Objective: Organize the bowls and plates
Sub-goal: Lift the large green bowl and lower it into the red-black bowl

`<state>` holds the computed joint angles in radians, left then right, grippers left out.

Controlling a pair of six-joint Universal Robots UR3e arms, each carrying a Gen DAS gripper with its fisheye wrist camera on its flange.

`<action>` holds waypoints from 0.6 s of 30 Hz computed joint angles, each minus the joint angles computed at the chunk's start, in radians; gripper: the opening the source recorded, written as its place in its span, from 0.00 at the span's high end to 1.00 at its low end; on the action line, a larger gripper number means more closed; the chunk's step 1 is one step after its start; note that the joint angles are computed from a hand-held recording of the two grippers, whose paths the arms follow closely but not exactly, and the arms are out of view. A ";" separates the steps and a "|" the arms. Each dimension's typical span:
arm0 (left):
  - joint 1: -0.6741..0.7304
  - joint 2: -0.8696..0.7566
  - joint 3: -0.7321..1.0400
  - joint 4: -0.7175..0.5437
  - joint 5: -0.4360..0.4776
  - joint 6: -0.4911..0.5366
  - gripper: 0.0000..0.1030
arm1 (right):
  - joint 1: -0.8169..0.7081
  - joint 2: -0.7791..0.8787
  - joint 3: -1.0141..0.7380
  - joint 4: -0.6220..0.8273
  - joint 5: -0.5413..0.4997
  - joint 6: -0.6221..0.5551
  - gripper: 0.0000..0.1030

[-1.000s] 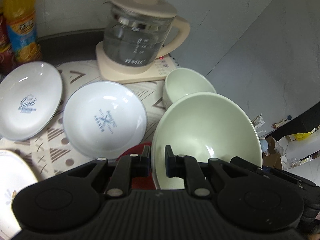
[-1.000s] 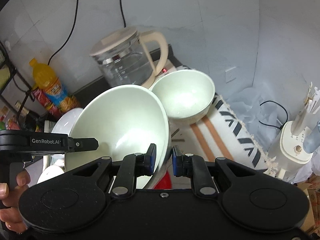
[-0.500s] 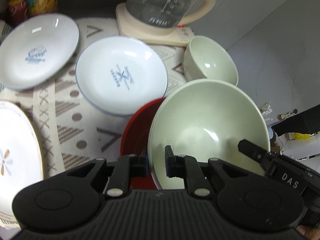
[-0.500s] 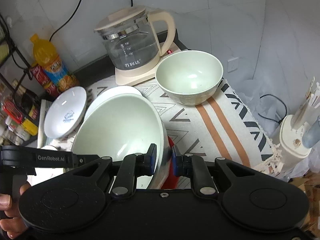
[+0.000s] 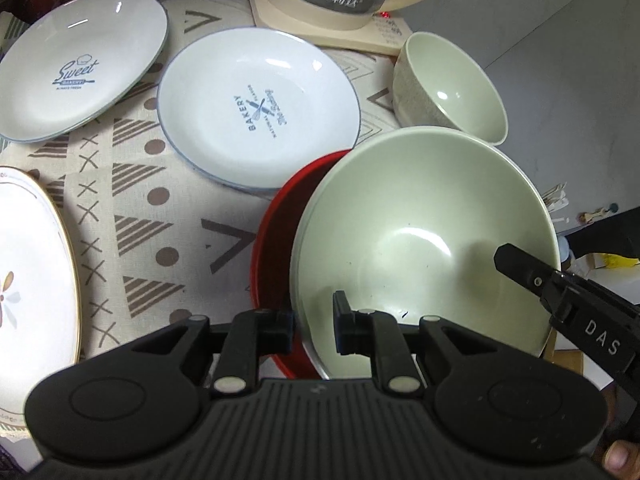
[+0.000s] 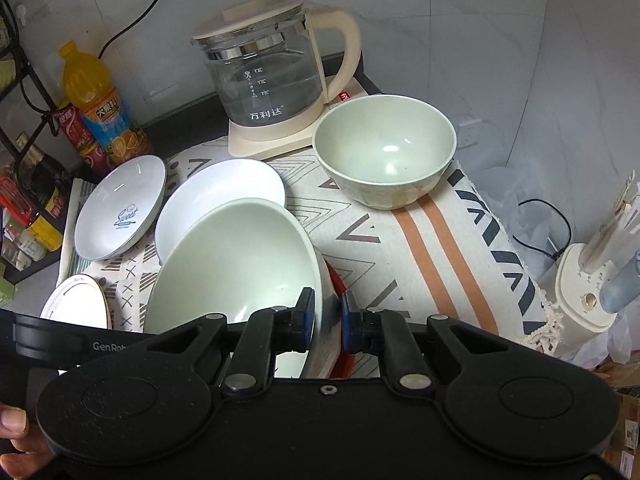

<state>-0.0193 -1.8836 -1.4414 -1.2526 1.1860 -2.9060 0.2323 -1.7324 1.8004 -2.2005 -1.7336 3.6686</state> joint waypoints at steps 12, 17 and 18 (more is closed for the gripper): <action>-0.037 -0.038 0.069 -0.032 0.039 -0.043 0.80 | -0.017 0.018 0.025 -0.013 0.005 -0.012 0.90; 0.009 0.014 0.039 0.009 0.003 -0.060 0.74 | -0.026 0.033 0.027 -0.024 0.024 -0.005 0.89; 0.016 0.021 0.036 0.011 -0.004 -0.061 0.74 | -0.038 0.029 0.034 -0.027 0.044 0.003 0.89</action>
<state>-0.0029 -1.8628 -1.4057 -1.2417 1.1820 -2.9667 0.1948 -1.7032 1.8344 -2.2277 -1.6897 3.6714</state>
